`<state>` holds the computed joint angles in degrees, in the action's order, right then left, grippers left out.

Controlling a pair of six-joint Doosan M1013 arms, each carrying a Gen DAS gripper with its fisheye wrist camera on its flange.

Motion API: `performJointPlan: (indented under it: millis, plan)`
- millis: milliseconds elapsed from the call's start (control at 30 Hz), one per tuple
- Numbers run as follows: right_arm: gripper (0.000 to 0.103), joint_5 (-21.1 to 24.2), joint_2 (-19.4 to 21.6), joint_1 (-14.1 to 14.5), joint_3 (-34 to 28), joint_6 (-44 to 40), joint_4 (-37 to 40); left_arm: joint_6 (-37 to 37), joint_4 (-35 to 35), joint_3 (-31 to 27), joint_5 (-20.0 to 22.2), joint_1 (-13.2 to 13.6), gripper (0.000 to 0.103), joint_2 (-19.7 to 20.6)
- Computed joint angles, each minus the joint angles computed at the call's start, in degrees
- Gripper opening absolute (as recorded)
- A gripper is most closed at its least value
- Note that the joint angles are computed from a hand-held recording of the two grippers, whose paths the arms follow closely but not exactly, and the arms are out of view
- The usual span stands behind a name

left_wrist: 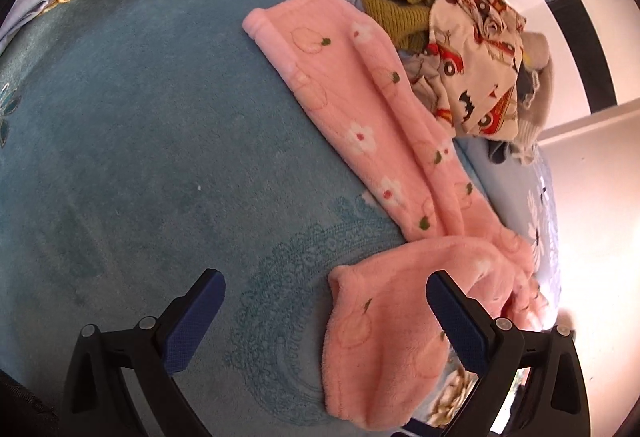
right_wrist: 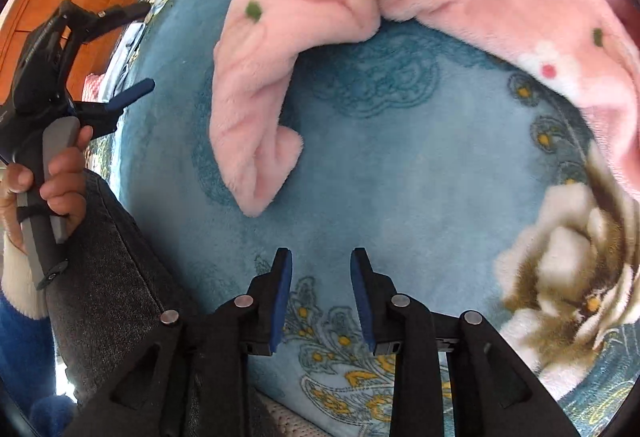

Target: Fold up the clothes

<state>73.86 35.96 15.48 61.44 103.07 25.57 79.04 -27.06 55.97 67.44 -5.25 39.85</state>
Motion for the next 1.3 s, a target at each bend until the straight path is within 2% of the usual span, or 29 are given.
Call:
performJointPlan:
  millis: [67, 133, 167, 267, 400, 433, 567, 633, 733, 967, 1133, 1300]
  plan:
    - [0.031, -1.1, -1.0, -0.7, 1.0, 0.9, -1.1, 0.2, 4.4, -1.5, 2.2, -1.4, 0.097, 1.0]
    - [0.031, -2.0, -1.9, -1.6, 2.0, 2.1, -1.7, 0.5, 6.3, -2.3, 3.5, -2.3, 0.083, 1.8]
    - [0.031, -2.4, -2.4, -2.0, 2.6, 2.7, -2.1, 0.6, 6.3, -2.4, 3.7, -2.6, 0.079, 2.0]
    - [0.031, -3.1, -3.8, -3.1, 4.7, 4.5, -3.4, 0.6, 5.8, -2.0, 4.1, -3.2, 0.054, 2.4]
    - [0.031, -5.8, -6.2, -5.0, 8.5, 6.9, -2.6, 3.9, 6.8, -1.7, 3.8, -3.8, 0.010, 2.2]
    - [0.031, -6.4, -6.7, -5.5, 9.4, 7.8, -2.6, 4.0, 8.0, -1.3, 2.7, -3.9, 0.009, 1.8]
    - [0.032, -9.2, -9.0, -6.3, 12.6, 12.0, -3.9, -0.2, 17.0, 1.8, -6.2, -4.3, 0.006, -1.2]
    - [0.032, -9.5, -9.4, -6.6, 12.6, 14.0, -5.0, -4.0, 19.4, 2.4, -10.1, -3.5, 0.006, -2.3]
    - [0.032, -10.2, -9.7, -7.0, 12.1, 16.7, -7.9, -10.4, 25.6, 2.0, -13.7, -2.0, 0.006, -2.9]
    - [0.031, -12.7, -10.5, -6.7, 12.4, 21.9, -12.2, -24.9, 38.9, -0.6, -15.6, 1.5, 0.006, -2.4]
    - [0.032, -12.5, -10.8, -6.9, 12.8, 23.6, -12.8, -31.2, 34.9, 1.0, -16.2, 4.5, 0.006, -2.8]
    - [0.031, -12.4, -11.4, -6.9, 13.0, 25.4, -17.7, -30.9, 32.7, 1.7, -17.2, 4.5, 0.006, -2.9]
